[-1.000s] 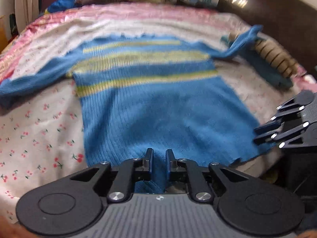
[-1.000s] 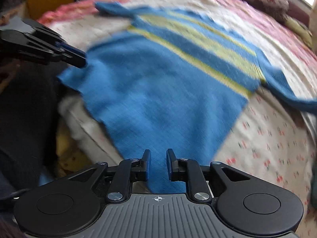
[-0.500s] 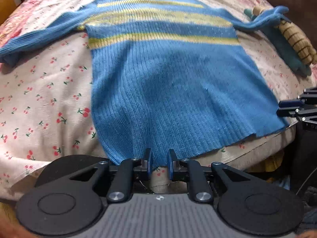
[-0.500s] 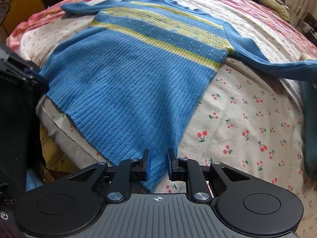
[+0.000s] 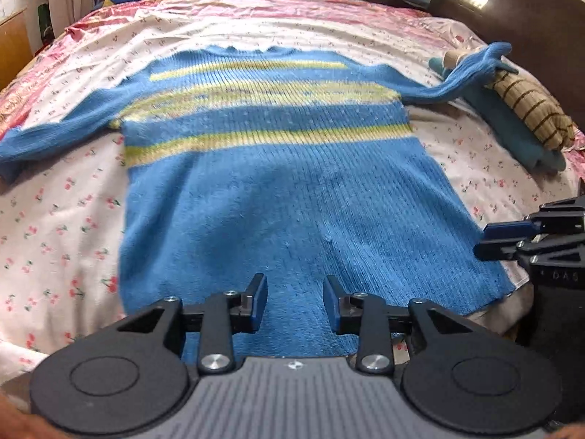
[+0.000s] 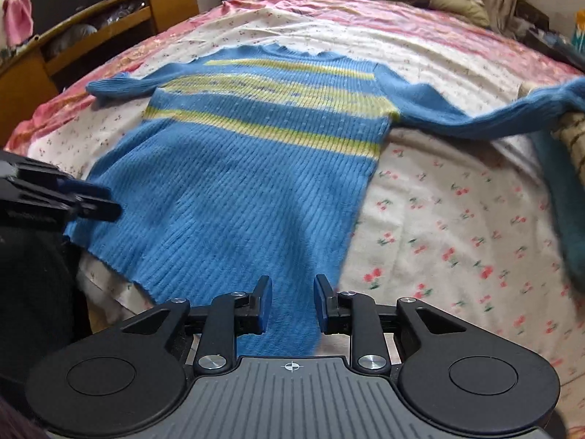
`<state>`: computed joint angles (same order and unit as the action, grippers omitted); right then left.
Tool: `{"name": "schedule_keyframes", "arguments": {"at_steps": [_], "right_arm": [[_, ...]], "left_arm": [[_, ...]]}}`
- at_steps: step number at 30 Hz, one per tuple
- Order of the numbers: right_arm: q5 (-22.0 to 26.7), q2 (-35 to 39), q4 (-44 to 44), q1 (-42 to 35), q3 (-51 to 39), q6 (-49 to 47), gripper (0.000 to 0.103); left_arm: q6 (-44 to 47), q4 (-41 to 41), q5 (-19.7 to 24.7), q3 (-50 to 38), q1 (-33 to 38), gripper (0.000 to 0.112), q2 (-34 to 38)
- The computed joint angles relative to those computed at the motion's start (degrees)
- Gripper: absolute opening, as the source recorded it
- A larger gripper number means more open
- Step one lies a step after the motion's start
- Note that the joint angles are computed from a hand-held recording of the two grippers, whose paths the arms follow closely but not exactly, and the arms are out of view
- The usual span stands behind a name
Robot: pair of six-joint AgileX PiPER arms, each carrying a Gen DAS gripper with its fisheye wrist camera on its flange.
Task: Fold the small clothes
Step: 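Move the right tool toward the sleeve cuff lying on the pillow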
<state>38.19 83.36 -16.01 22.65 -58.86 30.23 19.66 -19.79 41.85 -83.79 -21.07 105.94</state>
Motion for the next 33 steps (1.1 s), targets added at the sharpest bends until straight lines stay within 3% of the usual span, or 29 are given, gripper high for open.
{"name": "schedule_keyframes", "arguments": {"at_steps": [11,16,24,28,33], "right_arm": [[-1.4,1.7,1.0,0.1,1.2,0.8,0.025],[-1.5,1.0,-2.2,1.1,0.9,3.9,0.026],[-2.2,1.4,-5.1,1.2,0.2,8.3,0.033],[-2.9,1.8,-5.5,1.2,0.4,9.4,0.037],[-3.3,2.3,-5.7,0.7,0.4,10.0,0.038]], "left_arm": [[-5.1,4.9,-1.2,0.9,-2.7,0.048,1.5],[-11.5,11.7,-3.5,1.4,-5.0,0.048,0.8],[-18.7,19.1,-6.6,0.7,-7.2,0.050,0.7],[-23.7,24.4,-7.4,0.0,-8.8,0.058,1.4],[-24.7,25.2,-7.2,-1.6,-9.7,0.059,2.7]]}}
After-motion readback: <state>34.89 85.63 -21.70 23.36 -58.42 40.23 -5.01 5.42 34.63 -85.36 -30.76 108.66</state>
